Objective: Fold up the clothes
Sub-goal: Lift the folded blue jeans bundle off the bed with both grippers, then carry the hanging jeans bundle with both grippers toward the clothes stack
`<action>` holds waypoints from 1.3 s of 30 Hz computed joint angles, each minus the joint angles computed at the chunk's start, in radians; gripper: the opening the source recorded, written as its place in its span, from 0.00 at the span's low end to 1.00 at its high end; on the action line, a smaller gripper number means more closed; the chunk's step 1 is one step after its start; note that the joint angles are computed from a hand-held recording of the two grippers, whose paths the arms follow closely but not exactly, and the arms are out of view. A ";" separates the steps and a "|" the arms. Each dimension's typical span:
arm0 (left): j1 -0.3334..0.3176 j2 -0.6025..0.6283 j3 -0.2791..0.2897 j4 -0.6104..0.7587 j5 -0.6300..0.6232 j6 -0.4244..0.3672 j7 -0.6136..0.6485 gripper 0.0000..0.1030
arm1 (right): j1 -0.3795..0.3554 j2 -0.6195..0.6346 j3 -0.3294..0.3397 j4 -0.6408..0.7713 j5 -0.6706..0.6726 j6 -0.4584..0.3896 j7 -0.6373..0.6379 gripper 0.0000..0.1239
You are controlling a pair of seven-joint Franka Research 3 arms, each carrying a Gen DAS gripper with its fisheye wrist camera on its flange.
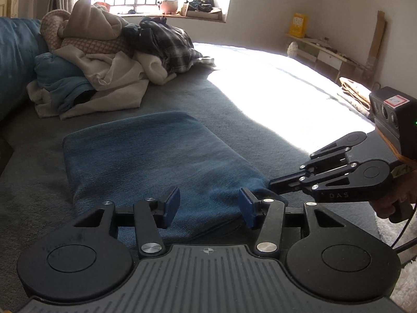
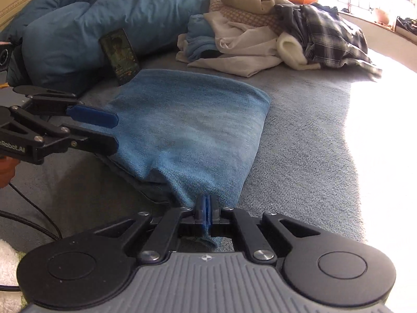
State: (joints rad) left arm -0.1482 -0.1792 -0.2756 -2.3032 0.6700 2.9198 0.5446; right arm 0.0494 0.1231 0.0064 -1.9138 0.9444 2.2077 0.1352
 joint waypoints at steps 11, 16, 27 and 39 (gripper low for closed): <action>-0.034 -0.023 0.014 -0.025 0.004 -0.090 0.033 0.48 | 0.036 0.023 0.013 -0.028 -0.105 -0.029 0.013 0.01; 0.000 -0.109 0.027 -0.075 -0.078 -0.034 0.002 0.57 | -0.027 0.044 -0.002 0.075 0.062 -0.198 0.046 0.05; -0.032 -0.124 0.186 -0.170 -0.391 0.065 -0.009 0.79 | -0.136 0.422 0.030 0.563 0.089 -0.330 0.755 0.57; -0.303 0.055 0.413 -0.080 -0.988 0.083 0.530 0.95 | -0.146 0.758 0.162 1.002 -0.105 -0.602 1.027 0.62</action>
